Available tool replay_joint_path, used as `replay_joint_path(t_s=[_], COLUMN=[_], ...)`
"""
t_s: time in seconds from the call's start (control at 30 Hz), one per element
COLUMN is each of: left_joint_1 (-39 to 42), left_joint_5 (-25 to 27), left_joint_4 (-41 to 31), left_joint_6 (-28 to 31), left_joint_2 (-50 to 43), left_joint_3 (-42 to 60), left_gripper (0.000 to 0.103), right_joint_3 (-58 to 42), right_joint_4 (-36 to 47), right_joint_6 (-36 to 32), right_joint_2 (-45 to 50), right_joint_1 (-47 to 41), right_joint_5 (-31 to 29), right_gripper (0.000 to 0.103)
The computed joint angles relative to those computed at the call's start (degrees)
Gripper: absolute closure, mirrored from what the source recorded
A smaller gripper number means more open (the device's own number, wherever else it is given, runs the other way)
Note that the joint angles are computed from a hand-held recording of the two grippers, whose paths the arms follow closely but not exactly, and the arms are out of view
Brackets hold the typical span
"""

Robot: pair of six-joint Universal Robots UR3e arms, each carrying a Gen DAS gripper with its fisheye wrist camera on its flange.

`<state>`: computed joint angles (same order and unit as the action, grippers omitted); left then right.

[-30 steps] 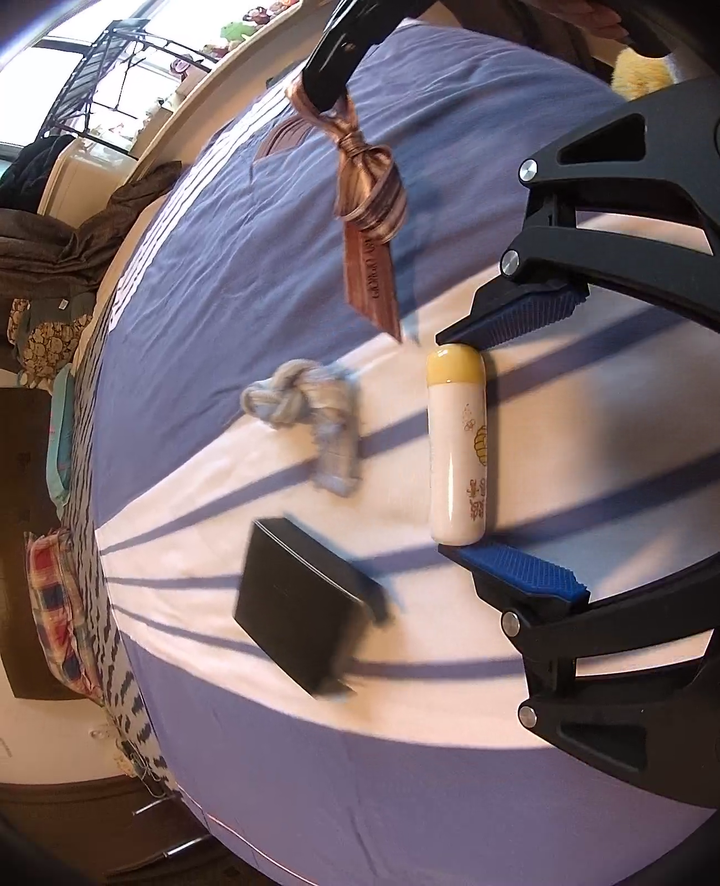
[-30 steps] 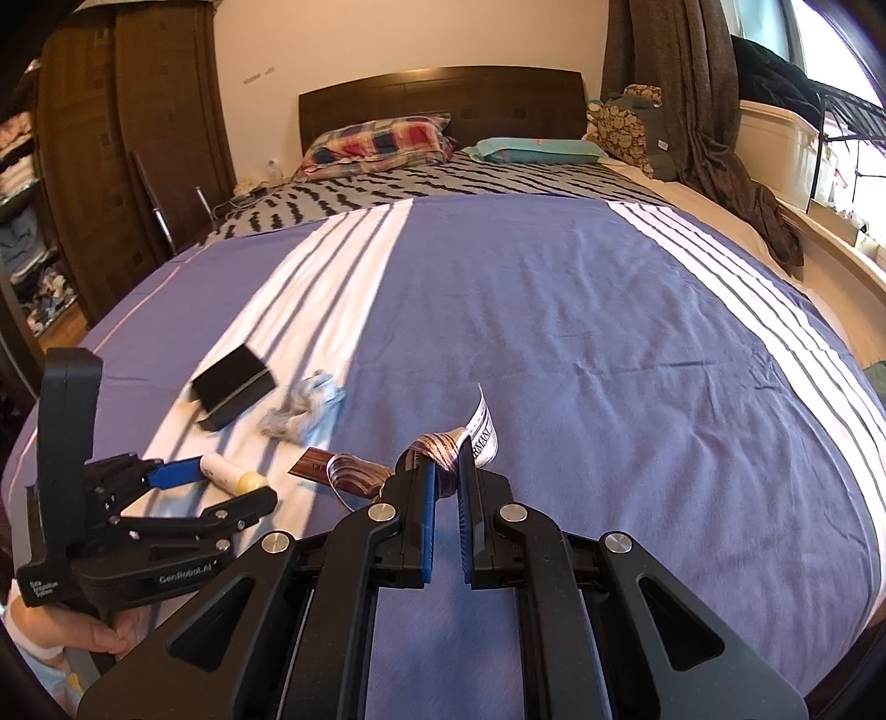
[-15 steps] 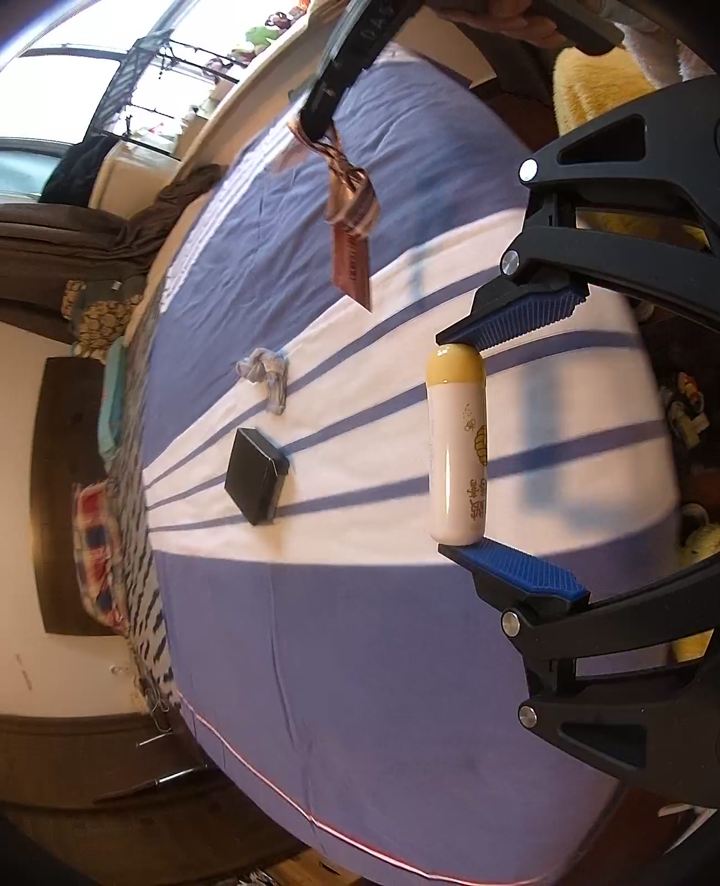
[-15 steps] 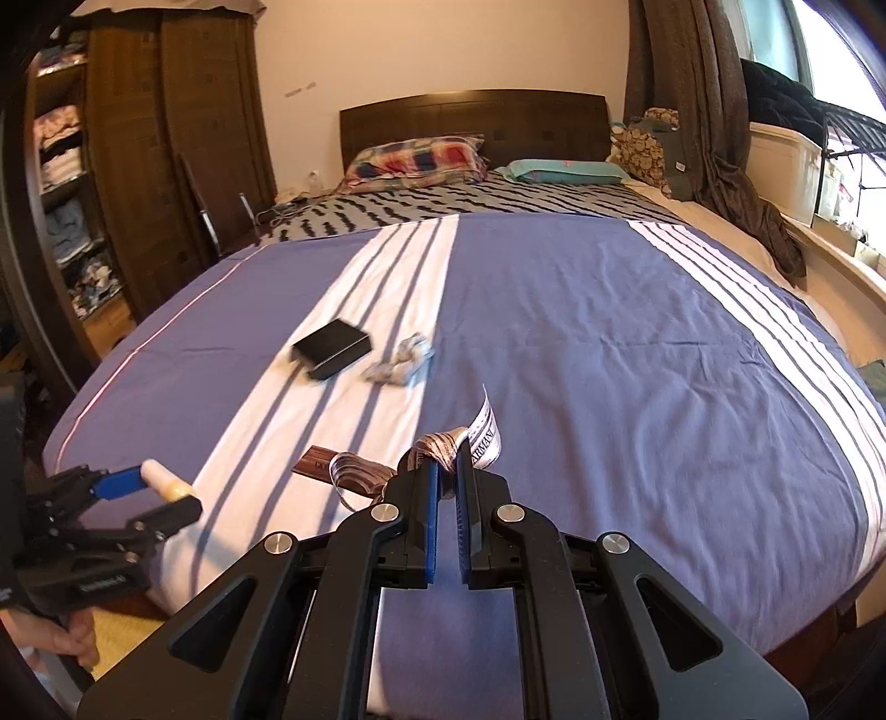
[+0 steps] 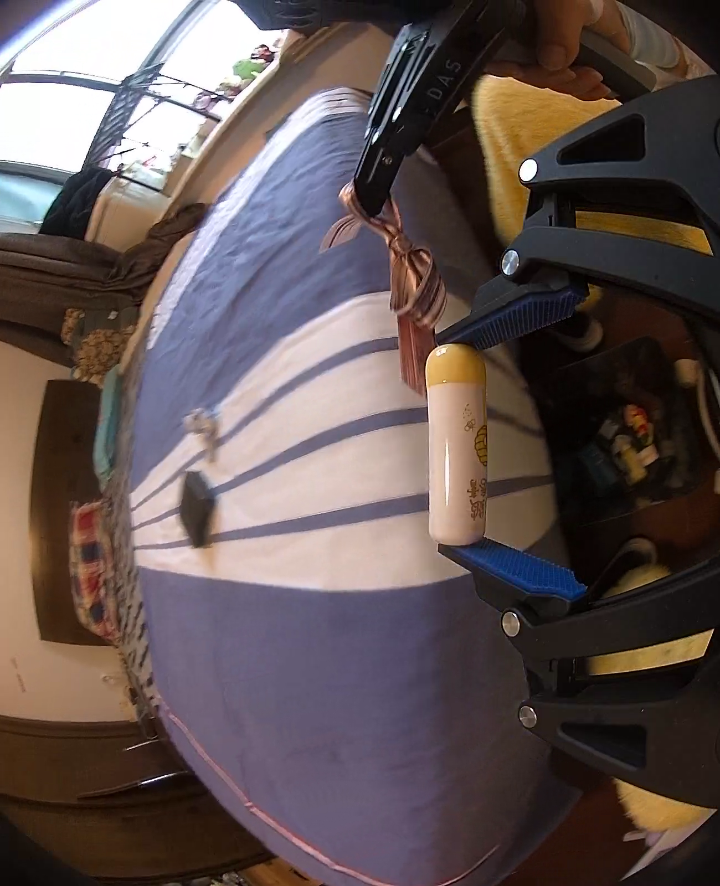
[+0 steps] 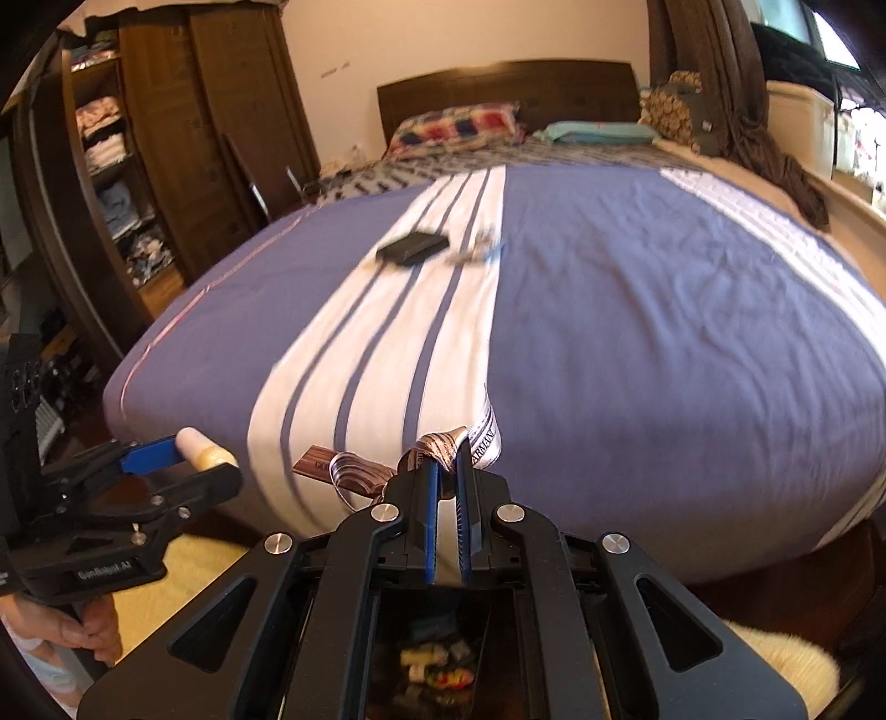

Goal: Collect trash
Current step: 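Carry the tube and brown ribbon down over the black bin, then open both grippers to drop the tube and ribbon into the bin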

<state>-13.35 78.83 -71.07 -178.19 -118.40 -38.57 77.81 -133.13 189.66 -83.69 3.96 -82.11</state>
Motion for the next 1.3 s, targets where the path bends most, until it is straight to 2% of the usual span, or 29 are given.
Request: replay_joint_path(t_s=[0.17, 0.4, 0.83, 1.3], left_joint_1=[-0.29, 0.60, 1.50, 2.65], left_joint_5=[-0.21, -0.95, -1.35, -5.10], left_joint_4=[4.62, 7.27, 7.48, 2.98], left_joint_6=[0.10, -0.32, -0.04, 0.68], left_joint_2=[4.83, 6.06, 4.22, -0.44], left_joint_3=[-14.72, -25.21, -34.48, -34.34], left_gripper=[0.038, 0.038, 0.038, 0.038], right_joint_3=[6.70, 10.59, 11.00, 9.08], right_joint_4=[-0.25, -0.53, 1.09, 3.60], right_joint_6=[0.21, 0.12, -0.07, 0.87], right_joint_2=[-1.28, 1.68, 10.07, 15.92], right_joint_1=[1.67, 4.58, 7.67, 8.52], right_joint_5=[-0.07, -0.69, -0.24, 1.70], right_gripper=[0.096, 0.096, 0.096, 0.096])
